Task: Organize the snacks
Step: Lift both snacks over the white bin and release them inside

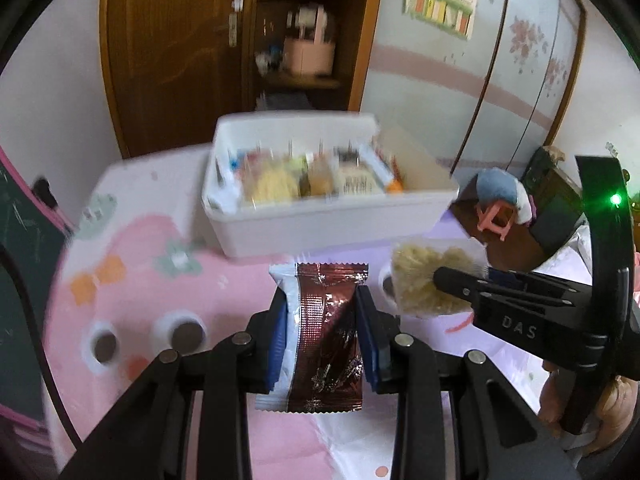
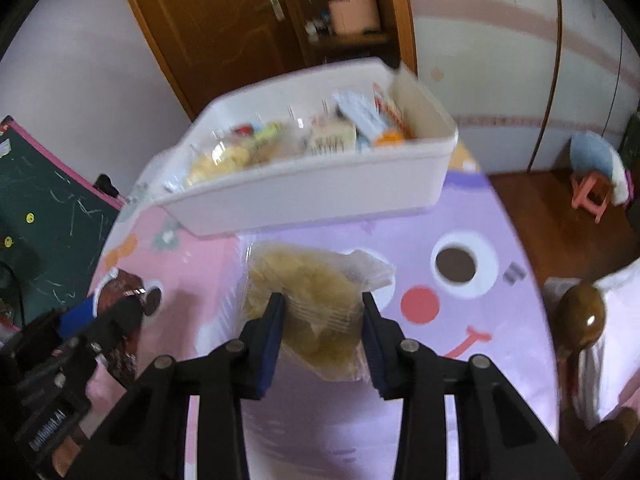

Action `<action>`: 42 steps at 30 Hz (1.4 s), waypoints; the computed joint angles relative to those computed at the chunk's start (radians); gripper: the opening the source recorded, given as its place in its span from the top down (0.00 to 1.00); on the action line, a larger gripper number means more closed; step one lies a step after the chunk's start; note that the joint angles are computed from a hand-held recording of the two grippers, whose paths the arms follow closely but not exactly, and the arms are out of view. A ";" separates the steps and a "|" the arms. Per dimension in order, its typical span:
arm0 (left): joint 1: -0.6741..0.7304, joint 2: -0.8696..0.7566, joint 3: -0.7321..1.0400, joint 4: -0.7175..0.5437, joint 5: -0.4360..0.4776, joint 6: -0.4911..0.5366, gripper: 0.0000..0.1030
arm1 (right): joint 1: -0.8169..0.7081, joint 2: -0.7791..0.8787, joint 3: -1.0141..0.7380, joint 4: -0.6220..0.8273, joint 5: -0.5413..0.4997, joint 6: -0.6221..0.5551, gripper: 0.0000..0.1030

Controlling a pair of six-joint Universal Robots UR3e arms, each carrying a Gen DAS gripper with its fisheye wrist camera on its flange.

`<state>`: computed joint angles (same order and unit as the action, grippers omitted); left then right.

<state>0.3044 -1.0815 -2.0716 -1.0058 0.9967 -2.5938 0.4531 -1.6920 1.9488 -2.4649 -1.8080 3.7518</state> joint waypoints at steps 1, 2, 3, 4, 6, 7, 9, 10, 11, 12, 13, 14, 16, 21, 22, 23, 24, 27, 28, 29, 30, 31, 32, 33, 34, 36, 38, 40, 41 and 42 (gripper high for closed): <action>0.012 0.001 0.046 -0.036 -0.013 0.007 0.71 | 0.008 -0.014 -0.024 0.012 -0.022 -0.005 0.64; 0.026 -0.011 0.115 -0.085 -0.033 0.012 0.71 | 0.022 -0.023 -0.066 0.034 -0.058 -0.012 0.64; 0.035 -0.026 0.173 -0.123 -0.051 0.014 0.71 | 0.033 -0.028 -0.099 0.048 -0.087 -0.017 0.64; 0.048 -0.040 0.235 -0.163 -0.075 0.021 0.71 | 0.044 -0.023 -0.133 0.057 -0.114 -0.020 0.64; 0.060 -0.068 0.330 -0.192 -0.109 0.023 0.71 | 0.074 -0.016 -0.230 0.081 -0.191 -0.050 0.64; 0.057 -0.087 0.383 -0.180 -0.120 0.014 0.71 | 0.080 -0.013 -0.260 0.085 -0.213 -0.064 0.64; 0.041 -0.131 0.480 -0.156 -0.131 -0.008 0.71 | 0.093 0.006 -0.347 0.084 -0.268 -0.106 0.64; 0.026 -0.167 0.545 -0.149 -0.131 -0.027 0.71 | 0.094 0.021 -0.397 0.085 -0.288 -0.130 0.64; 0.013 -0.202 0.606 -0.154 -0.133 -0.045 0.71 | 0.094 0.036 -0.444 0.080 -0.307 -0.151 0.64; -0.003 -0.248 0.681 -0.160 -0.136 -0.067 0.71 | 0.093 0.047 -0.469 0.074 -0.318 -0.162 0.64; -0.014 -0.278 0.731 -0.158 -0.133 -0.084 0.71 | 0.089 0.069 -0.518 0.065 -0.334 -0.183 0.64; -0.032 -0.316 0.787 -0.153 -0.120 -0.106 0.71 | 0.084 0.090 -0.556 0.063 -0.341 -0.201 0.64; -0.078 -0.404 0.910 -0.137 -0.081 -0.149 0.71 | 0.072 0.127 -0.612 0.051 -0.351 -0.227 0.64; -0.189 -0.635 1.205 -0.125 0.042 -0.227 0.71 | -0.009 0.230 -0.757 0.036 -0.334 -0.276 0.64; -0.215 -0.678 1.252 -0.124 0.074 -0.239 0.71 | -0.027 0.252 -0.779 0.037 -0.326 -0.273 0.64; -0.234 -0.718 1.296 -0.127 0.102 -0.251 0.71 | -0.046 0.271 -0.794 0.036 -0.316 -0.269 0.64; -0.250 -0.760 1.332 -0.125 0.125 -0.266 0.71 | -0.051 0.279 -0.807 0.048 -0.314 -0.263 0.64; -0.294 -0.890 1.436 -0.129 0.196 -0.294 0.71 | -0.110 0.329 -0.836 0.070 -0.278 -0.247 0.64; -0.309 -0.937 1.470 -0.128 0.224 -0.301 0.71 | -0.116 0.335 -0.832 0.074 -0.274 -0.239 0.64; -0.315 -0.952 1.461 -0.117 0.234 -0.302 0.71 | -0.139 0.352 -0.833 0.078 -0.258 -0.232 0.64; -0.322 -0.983 1.481 -0.121 0.246 -0.306 0.71 | -0.146 0.365 -0.832 0.084 -0.254 -0.228 0.64; -0.329 -1.015 1.502 -0.126 0.257 -0.311 0.71 | -0.151 0.378 -0.836 0.093 -0.252 -0.224 0.64; -0.335 -1.047 1.524 -0.134 0.268 -0.314 0.71 | -0.163 0.395 -0.836 0.102 -0.244 -0.219 0.64; -0.342 -1.076 1.543 -0.142 0.281 -0.316 0.70 | -0.171 0.408 -0.833 0.110 -0.234 -0.215 0.64; -0.347 -1.090 1.542 -0.137 0.293 -0.317 0.70 | -0.181 0.419 -0.828 0.122 -0.215 -0.214 0.64; -0.355 -1.103 1.504 -0.116 0.322 -0.311 0.67 | -0.206 0.443 -0.817 0.162 -0.160 -0.209 0.62; -0.377 -1.147 1.528 -0.131 0.375 -0.292 0.50 | -0.206 0.463 -0.799 0.167 -0.147 -0.219 0.62; -0.398 -1.158 1.495 -0.111 0.437 -0.278 0.21 | -0.198 0.493 -0.807 0.188 -0.153 -0.250 0.59; -0.403 -1.143 1.436 -0.067 0.454 -0.269 0.21 | -0.192 0.507 -0.812 0.202 -0.149 -0.271 0.53; -0.403 -1.128 1.387 -0.034 0.453 -0.259 0.20 | -0.184 0.516 -0.811 0.207 -0.153 -0.286 0.49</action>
